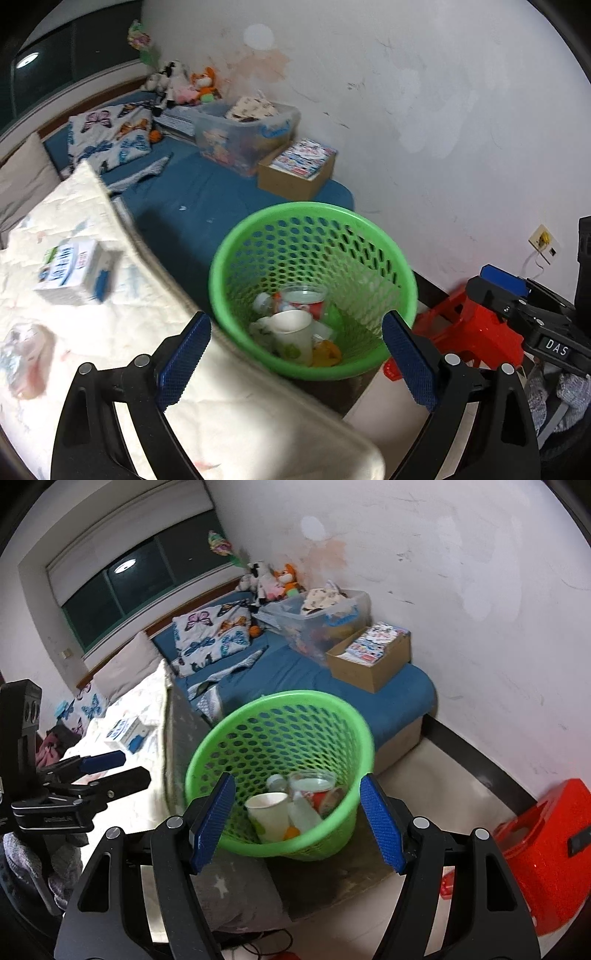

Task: Collect trash
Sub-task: 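Return both tools to the mattress toward the plastic bag and milk carton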

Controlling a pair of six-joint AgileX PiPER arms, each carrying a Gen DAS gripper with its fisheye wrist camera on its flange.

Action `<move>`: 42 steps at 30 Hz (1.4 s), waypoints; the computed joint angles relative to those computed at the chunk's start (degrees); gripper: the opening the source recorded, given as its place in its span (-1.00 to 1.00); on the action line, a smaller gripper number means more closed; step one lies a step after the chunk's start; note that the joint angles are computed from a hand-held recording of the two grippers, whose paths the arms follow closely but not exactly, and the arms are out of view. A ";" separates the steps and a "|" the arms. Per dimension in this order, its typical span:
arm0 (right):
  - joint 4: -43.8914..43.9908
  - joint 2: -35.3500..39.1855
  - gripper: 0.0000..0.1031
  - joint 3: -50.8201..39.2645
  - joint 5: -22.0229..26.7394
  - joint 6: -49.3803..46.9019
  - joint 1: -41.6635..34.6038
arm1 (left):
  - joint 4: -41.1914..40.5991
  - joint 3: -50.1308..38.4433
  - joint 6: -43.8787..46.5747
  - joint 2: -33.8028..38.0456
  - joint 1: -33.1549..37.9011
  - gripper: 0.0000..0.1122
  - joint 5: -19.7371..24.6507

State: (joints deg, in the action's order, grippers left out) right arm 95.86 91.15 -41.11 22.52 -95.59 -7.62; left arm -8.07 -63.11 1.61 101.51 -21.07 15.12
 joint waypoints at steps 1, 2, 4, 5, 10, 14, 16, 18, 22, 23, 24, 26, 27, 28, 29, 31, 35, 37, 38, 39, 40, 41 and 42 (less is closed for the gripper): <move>0.02 -0.20 0.36 0.00 -0.40 0.13 1.13 | -0.45 1.51 0.46 -1.15 0.42 0.62 -0.63; -0.13 -0.21 0.36 -0.10 -0.62 0.36 2.06 | -0.40 3.00 0.35 -2.39 0.87 0.62 -1.21; -0.65 -0.04 0.36 -0.56 -1.28 1.24 3.96 | 1.34 6.39 -1.49 -5.18 2.12 0.62 -2.37; -1.20 0.13 0.36 -0.89 -1.68 1.99 5.23 | 1.77 8.12 -2.04 -6.57 2.79 0.62 -2.96; -3.52 1.71 0.36 -3.43 -3.69 5.79 12.02 | 0.22 14.55 -0.68 -12.08 7.63 0.62 -4.38; -7.58 3.34 0.36 -6.42 -5.54 10.70 17.66 | -5.26 18.60 6.03 -15.88 13.95 0.62 -4.53; -9.99 4.24 0.36 -8.03 -6.12 13.37 20.05 | -11.28 20.26 12.95 -17.43 17.60 0.62 -4.35; -13.36 5.28 0.36 -10.11 -6.88 17.00 22.74 | -16.45 21.88 19.21 -18.99 21.52 0.62 -4.11; -20.49 7.32 0.36 -13.99 -7.19 24.27 26.33 | -29.36 23.54 34.60 -20.55 31.06 0.62 -3.04; -22.86 8.01 0.37 -15.31 -7.14 26.56 27.32 | -31.56 23.77 37.42 -20.65 33.11 0.62 -2.76; -24.09 8.52 0.37 -16.15 -6.99 27.72 27.87 | -32.18 23.87 38.50 -20.55 34.48 0.62 -2.88; -27.80 10.00 0.38 -18.50 -6.81 31.50 29.27 | -33.19 23.51 40.91 -19.60 37.54 0.62 -3.02; -29.67 10.59 0.38 -19.51 -6.71 33.31 29.79 | -32.36 23.06 40.76 -18.58 38.94 0.62 -3.46; -31.77 11.33 0.38 -20.73 -6.57 35.28 30.39 | -32.66 22.54 41.80 -17.67 40.25 0.62 -3.41; -34.03 11.92 0.38 -21.82 -6.47 37.50 31.06 | -33.66 21.64 43.78 -16.17 41.83 0.62 -3.10; -38.60 13.44 0.38 -24.28 -6.13 41.82 32.13 | -33.91 20.01 45.14 -13.61 43.92 0.62 -2.77; -46.15 16.12 0.38 -28.45 -5.29 48.38 33.63 | -38.05 16.74 49.79 -8.90 47.00 0.62 -1.04; -48.68 17.50 0.39 -30.26 -5.02 50.57 34.22 | -42.39 15.98 54.61 -7.86 47.78 0.62 0.02; -49.94 18.25 0.40 -31.27 -4.77 51.71 34.50 | -41.95 15.84 54.36 -7.54 47.54 0.62 -0.45; -51.08 18.87 0.40 -32.18 -4.46 52.77 34.69 | -41.76 15.60 54.63 -7.13 47.28 0.62 -0.79; -52.82 19.76 0.40 -33.50 -4.05 54.33 34.98 | -42.57 15.34 56.14 -6.67 47.18 0.61 -0.63; -54.01 20.49 0.40 -34.58 -3.70 55.39 35.09 | -42.74 15.28 56.75 -6.29 46.80 0.61 -1.26; -55.21 21.19 0.40 -35.72 -3.23 56.57 35.22 | -41.63 14.93 55.95 -5.86 46.41 0.61 -1.64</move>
State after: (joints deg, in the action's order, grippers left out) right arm 40.65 112.34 -76.83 19.30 -39.02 27.61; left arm -49.71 -48.18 57.56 95.65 25.34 13.48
